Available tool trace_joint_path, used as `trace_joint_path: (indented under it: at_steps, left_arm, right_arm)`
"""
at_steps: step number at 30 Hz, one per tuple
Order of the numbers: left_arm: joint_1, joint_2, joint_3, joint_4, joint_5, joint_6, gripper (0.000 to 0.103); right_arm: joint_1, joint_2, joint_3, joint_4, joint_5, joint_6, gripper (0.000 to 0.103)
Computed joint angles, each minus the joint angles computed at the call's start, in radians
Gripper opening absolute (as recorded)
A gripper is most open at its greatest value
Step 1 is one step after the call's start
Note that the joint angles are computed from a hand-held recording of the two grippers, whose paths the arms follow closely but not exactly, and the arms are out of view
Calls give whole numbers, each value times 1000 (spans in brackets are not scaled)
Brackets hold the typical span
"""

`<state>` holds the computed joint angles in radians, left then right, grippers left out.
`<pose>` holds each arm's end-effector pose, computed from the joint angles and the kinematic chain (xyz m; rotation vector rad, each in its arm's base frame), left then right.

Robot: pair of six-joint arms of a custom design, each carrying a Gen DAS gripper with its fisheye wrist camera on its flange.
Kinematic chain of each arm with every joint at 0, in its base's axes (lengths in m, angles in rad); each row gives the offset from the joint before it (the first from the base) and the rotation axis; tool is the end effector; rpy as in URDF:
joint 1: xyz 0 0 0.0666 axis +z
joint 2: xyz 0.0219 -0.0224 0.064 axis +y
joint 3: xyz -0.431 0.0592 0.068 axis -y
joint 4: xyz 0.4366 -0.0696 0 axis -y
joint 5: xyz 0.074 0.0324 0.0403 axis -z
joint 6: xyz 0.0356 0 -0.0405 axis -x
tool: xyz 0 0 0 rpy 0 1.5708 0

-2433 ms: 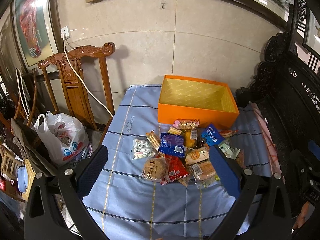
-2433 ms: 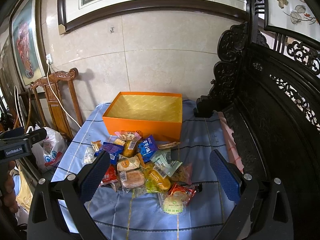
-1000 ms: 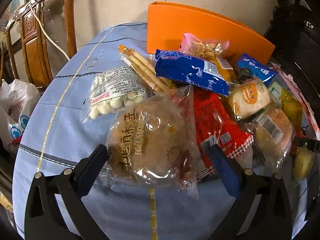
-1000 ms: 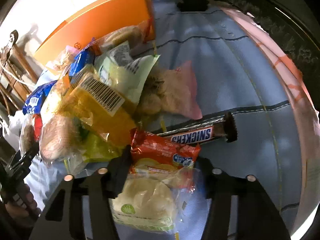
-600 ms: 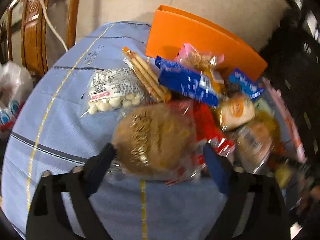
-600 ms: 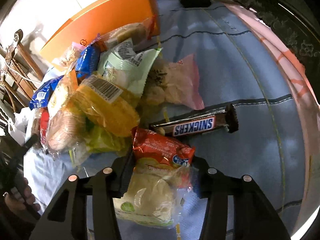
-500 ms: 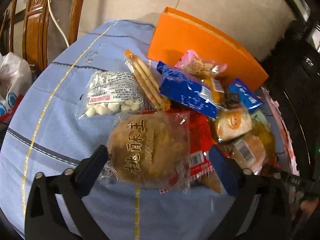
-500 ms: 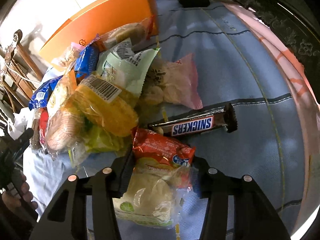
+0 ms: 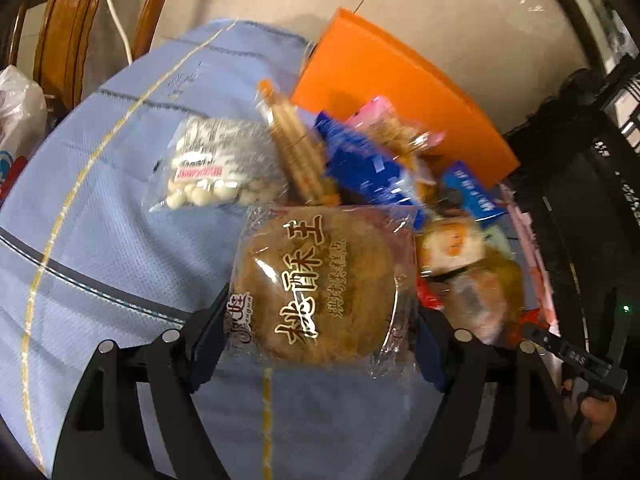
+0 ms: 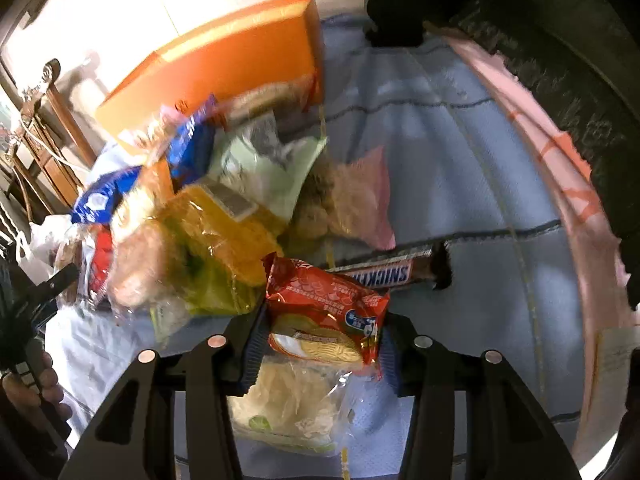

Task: Organize snacks
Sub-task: 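Carry both snacks over the orange box and open both tools to drop them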

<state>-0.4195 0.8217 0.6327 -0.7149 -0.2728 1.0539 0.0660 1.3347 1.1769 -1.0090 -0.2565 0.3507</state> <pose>0.2538 -0.1031 0.3253 -0.8758 2.2939 -0.3214 0.4592 0.0390 0.3972 -0.6270 2.6217 0.2657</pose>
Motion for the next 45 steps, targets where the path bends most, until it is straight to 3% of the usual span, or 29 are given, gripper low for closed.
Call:
trace_joint_path:
  at_steps: [3,8,16,24,29,31,32,33,34,36,38,40,43,45]
  left_arm:
    - [-42,-29,36,-44,-50,-10,76]
    - [-41,-38,127,-85,-89,-89,76]
    - [30,23,275,-34,-81,-243,77]
    - [169,145,397,39,16,-378,77]
    - [261,281,518,91,57,-471,78]
    - [302,359,586,97,83,-505,83]
    - [323,397,619,92,110,-505,89]
    - [347,434,648,84,135,-499,91]
    - [361,456,666,64,145,-494,92]
    - [382,476,687,17,140,-486,92]
    - [402,448,649,41,171,-473,96]
    - [403,409,603,45,149,-466,98]
    - [398,323,509,43,148,-454,98]
    - [372,271,447,1,123,-460,99]
  right_arm:
    - [-13,-12,27,-13,-36,-4,48]
    - [-13,-37,104,-38,-118,-20,48]
    - [40,-23,257,-24,-231,-67,48]
    - [123,71,418,8,-216,-95,48]
    - [196,216,625,18,-186,-134,48]
    - [219,315,761,-48,-193,-127,52]
    - [226,368,828,-80,-187,-139,59]
    - [229,395,862,-92,-166,-144,73]
    - [232,407,875,-82,-131,-147,75]
    - [225,411,878,-72,-108,-151,75]
    - [209,379,833,-47,-117,-143,75]
    - [200,338,773,-29,-105,-111,77]
    - [181,236,622,10,-75,-27,82]
    - [172,158,500,45,-58,34,85]
